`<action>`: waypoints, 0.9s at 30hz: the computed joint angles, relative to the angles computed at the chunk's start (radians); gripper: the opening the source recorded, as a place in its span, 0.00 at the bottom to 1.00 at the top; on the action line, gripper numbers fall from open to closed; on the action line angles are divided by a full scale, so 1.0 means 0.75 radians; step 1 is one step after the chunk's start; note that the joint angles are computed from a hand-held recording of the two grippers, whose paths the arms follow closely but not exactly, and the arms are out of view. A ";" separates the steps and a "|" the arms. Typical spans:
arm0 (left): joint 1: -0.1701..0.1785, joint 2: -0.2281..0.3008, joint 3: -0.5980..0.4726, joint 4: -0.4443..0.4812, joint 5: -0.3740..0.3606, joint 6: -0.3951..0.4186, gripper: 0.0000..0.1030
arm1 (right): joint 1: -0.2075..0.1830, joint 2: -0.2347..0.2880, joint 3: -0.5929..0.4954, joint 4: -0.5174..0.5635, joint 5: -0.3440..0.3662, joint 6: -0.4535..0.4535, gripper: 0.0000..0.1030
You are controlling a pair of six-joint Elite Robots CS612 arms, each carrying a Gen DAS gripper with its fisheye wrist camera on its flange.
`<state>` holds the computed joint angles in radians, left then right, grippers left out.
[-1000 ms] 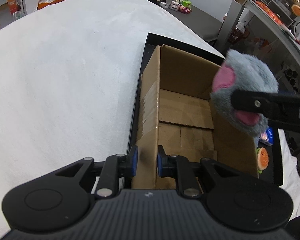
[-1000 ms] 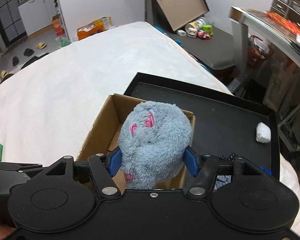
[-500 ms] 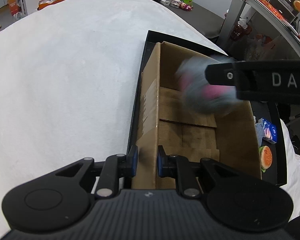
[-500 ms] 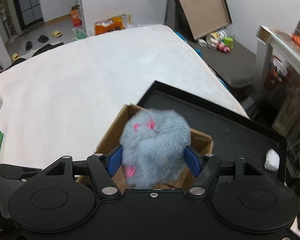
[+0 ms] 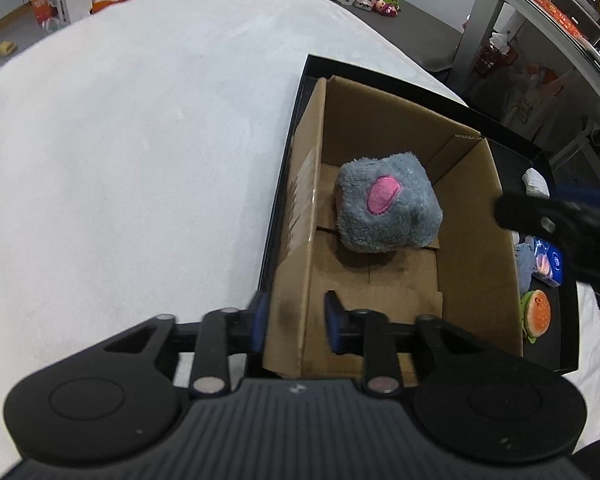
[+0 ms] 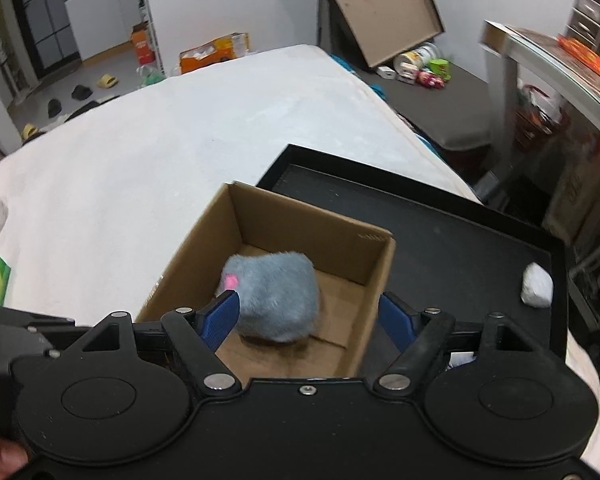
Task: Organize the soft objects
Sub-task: 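Open the right gripper to release the mouse and withdraw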
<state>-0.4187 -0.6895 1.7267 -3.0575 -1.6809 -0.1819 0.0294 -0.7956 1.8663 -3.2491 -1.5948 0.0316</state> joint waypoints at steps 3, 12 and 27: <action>-0.012 -0.008 0.014 -0.032 0.031 0.003 0.42 | -0.021 -0.021 0.051 -0.039 0.011 0.039 0.75; -0.041 -0.023 0.033 -0.060 0.101 0.011 0.68 | -0.075 -0.050 0.167 -0.129 -0.012 0.111 0.89; -0.085 -0.033 0.052 -0.085 0.242 0.076 0.84 | -0.166 -0.015 0.262 -0.197 0.048 0.215 0.91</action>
<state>-0.4821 -0.7141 1.7661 -3.1215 -1.4996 -0.1250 -0.0948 -0.8071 2.0629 -3.3966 -1.5589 0.1930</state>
